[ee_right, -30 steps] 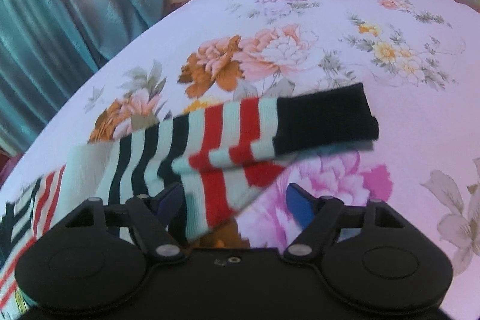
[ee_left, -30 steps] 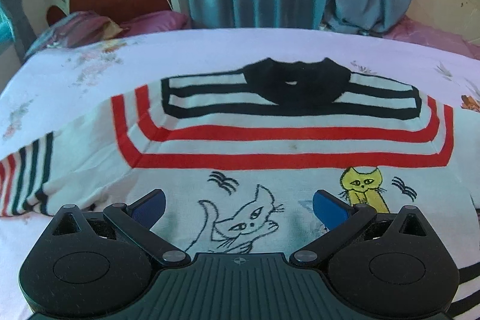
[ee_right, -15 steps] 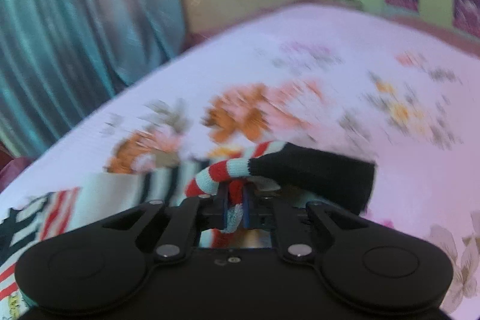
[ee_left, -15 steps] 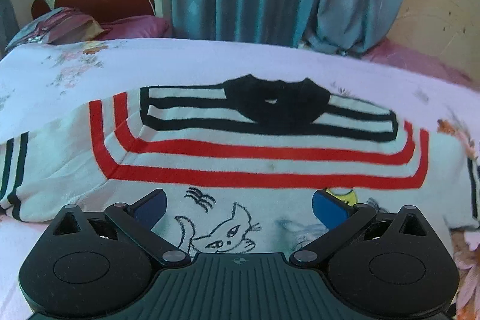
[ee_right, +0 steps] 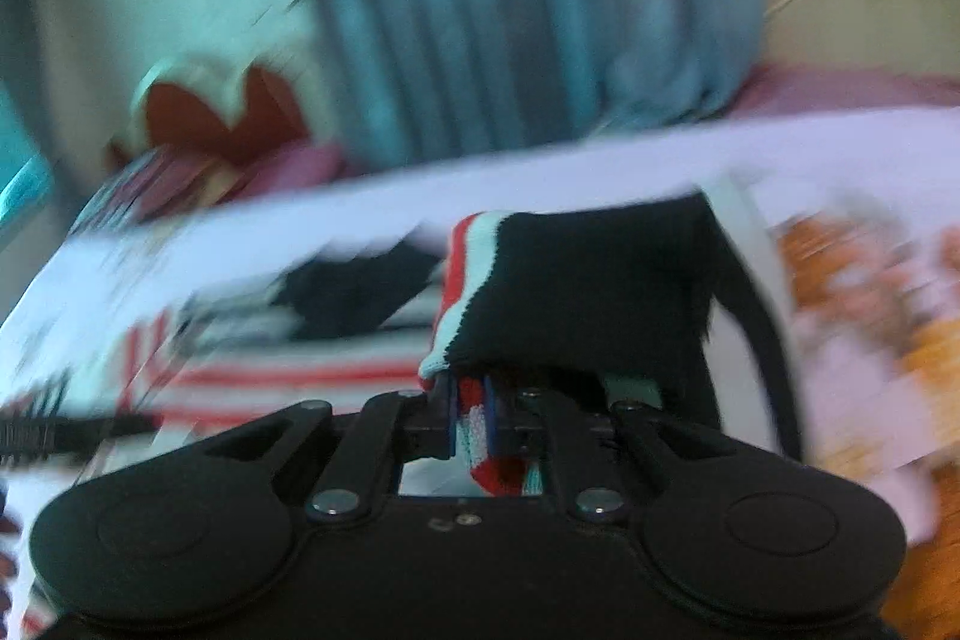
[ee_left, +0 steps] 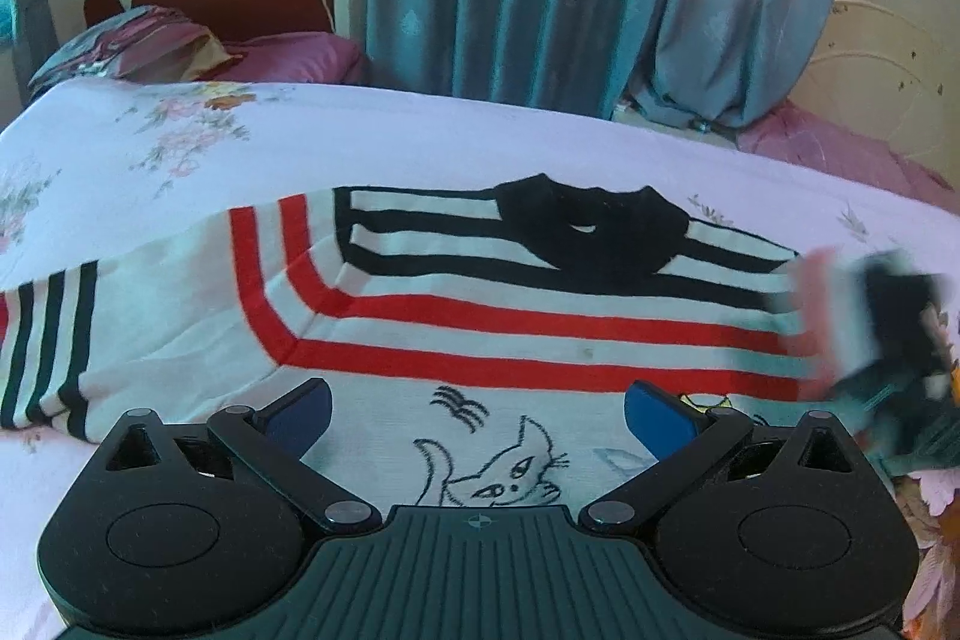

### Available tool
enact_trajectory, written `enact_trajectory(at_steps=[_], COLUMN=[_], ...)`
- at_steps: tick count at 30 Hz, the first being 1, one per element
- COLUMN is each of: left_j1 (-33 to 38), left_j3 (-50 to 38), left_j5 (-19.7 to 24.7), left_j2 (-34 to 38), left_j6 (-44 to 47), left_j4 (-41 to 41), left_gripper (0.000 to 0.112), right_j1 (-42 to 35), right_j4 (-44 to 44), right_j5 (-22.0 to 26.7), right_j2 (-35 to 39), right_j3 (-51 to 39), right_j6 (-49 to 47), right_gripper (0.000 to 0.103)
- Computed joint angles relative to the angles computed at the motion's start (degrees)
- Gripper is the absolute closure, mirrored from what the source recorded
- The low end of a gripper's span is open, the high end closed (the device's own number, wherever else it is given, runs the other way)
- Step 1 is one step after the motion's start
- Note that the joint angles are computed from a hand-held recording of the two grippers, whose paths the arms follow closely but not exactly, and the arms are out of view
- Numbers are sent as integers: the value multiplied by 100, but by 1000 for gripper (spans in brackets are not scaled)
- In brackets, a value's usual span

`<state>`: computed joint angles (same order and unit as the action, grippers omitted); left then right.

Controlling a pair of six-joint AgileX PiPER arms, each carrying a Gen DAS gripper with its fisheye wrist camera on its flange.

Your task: Fold small clothes

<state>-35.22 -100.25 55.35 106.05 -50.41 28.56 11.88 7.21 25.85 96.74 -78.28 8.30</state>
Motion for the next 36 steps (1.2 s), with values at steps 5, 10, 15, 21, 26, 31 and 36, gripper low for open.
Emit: enact_trajectory(at_steps=[5, 10, 15, 21, 26, 31, 36], left_j1=[185, 143, -207, -374, -335, -57, 124], left_j3=[494, 404, -246, -1507, -1577, -733, -396], left_j5=[-462, -716, -602, 60, -173, -1120, -1435], left_j2=[-312, -106, 544, 1513, 1639, 1200, 1022], left_j6=[71, 737, 984, 776, 552, 528, 755], left_j4=[-644, -1369, -1439, -1231, -1163, -1410, -1706], left_gripper=[10, 10, 10, 10, 10, 47, 96], right_j1=[578, 472, 193, -305, -479, -719, -613], right_j4=[345, 108, -1520, -1750, -2354, -1863, -2029], right_j5=[513, 224, 79, -21, -120, -30, -40], right_j2=[441, -298, -1058, -1513, -1744, -1487, -1203], right_j3=[-233, 483, 1237, 1886, 2221, 2112, 1963], right_j6=[-416, -316, 831, 1293, 1847, 1272, 1459], right_gripper=[79, 53, 53, 46, 36, 50, 54])
